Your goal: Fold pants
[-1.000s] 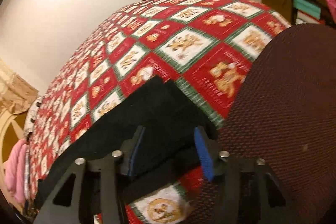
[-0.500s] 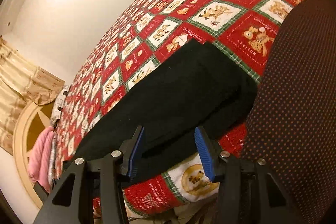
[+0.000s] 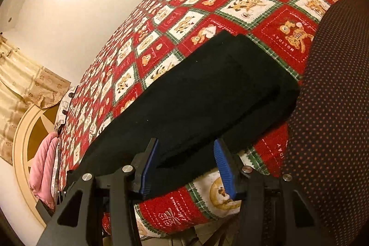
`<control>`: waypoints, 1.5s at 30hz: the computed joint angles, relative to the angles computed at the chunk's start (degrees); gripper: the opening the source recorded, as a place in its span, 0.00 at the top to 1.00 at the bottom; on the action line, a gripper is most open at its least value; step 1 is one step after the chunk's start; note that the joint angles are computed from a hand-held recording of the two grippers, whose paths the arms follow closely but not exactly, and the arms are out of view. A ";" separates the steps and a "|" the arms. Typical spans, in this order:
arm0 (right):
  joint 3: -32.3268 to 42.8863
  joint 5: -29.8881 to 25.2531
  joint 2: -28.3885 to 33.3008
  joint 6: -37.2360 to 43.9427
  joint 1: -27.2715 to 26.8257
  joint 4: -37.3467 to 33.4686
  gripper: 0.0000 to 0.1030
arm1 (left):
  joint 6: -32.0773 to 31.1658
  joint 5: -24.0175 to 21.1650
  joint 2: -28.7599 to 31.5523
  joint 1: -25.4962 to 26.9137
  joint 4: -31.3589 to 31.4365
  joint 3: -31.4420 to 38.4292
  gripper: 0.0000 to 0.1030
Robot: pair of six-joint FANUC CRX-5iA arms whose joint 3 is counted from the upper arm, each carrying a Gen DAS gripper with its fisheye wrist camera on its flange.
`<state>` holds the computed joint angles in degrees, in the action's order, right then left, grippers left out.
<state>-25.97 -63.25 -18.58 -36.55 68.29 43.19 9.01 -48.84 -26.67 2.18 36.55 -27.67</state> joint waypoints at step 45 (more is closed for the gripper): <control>10.62 -22.28 9.70 7.86 -5.46 -6.37 0.90 | 8.38 -21.57 10.02 4.55 13.70 7.79 0.85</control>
<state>-15.35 -85.53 -8.88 -28.68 62.84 36.82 17.40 -70.41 -16.66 6.73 50.25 -19.88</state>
